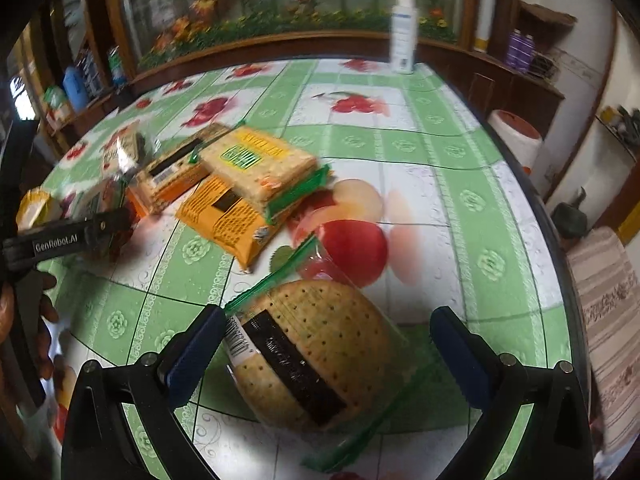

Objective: Organize snacks
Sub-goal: 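Grasp the round cracker bag with the left gripper while the right grasps another round cracker bag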

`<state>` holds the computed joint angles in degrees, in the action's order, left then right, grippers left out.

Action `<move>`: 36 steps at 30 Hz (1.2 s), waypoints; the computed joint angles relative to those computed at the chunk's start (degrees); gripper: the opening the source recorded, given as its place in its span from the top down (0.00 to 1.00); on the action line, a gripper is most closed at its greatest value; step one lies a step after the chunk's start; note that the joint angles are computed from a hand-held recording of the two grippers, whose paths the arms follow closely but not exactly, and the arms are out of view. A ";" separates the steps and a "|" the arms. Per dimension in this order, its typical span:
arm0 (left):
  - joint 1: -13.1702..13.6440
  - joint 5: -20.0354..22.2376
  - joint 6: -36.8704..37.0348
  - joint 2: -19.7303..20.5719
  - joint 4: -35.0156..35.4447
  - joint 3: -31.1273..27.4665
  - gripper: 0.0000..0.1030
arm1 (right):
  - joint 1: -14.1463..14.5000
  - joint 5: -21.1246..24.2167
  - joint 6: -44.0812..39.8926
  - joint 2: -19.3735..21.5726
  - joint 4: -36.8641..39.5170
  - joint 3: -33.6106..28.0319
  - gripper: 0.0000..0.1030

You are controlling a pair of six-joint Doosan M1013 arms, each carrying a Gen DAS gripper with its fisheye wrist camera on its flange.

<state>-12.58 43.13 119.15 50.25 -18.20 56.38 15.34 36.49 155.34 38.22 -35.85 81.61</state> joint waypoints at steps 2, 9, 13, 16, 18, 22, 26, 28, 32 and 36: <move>0.16 0.45 0.55 0.04 -0.74 -0.16 0.00 | -0.87 -3.96 -6.66 -0.37 6.32 0.54 0.00; 0.46 1.14 1.16 0.33 -1.48 -0.70 0.00 | -0.68 -7.31 -22.59 -0.61 15.31 1.04 0.00; 0.33 0.54 1.40 0.24 -0.78 -0.41 0.00 | 0.76 -3.63 -27.76 0.78 13.52 -1.23 0.00; 0.02 -0.74 1.54 -0.06 0.71 0.35 0.00 | 0.73 -2.83 -28.24 1.34 14.62 -2.37 0.00; 0.08 -1.28 2.30 -0.17 0.05 0.70 0.00 | 0.71 -2.98 -27.93 1.49 14.91 -2.59 0.00; 0.15 -2.90 4.39 -0.53 -1.06 1.64 0.00 | 1.03 -2.74 -25.25 1.24 14.10 -2.19 0.07; 0.59 -3.09 8.14 -1.08 -4.00 2.56 0.12 | 0.45 -7.97 -18.08 -0.66 14.37 0.91 0.24; 0.94 -3.02 9.88 -1.47 -5.31 3.15 0.18 | 0.05 -12.23 -16.32 -1.74 16.27 3.10 0.24; 1.62 -2.96 11.79 -2.15 -7.04 4.31 0.22 | 0.29 -15.33 -14.29 -2.56 16.67 4.77 0.24; 2.77 -4.08 15.08 -3.55 -10.86 6.55 0.23 | 0.83 -17.22 -15.26 -2.75 18.07 5.07 0.24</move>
<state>-9.81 39.05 134.23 46.71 -29.06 62.93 16.17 19.28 140.08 35.46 -17.78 86.68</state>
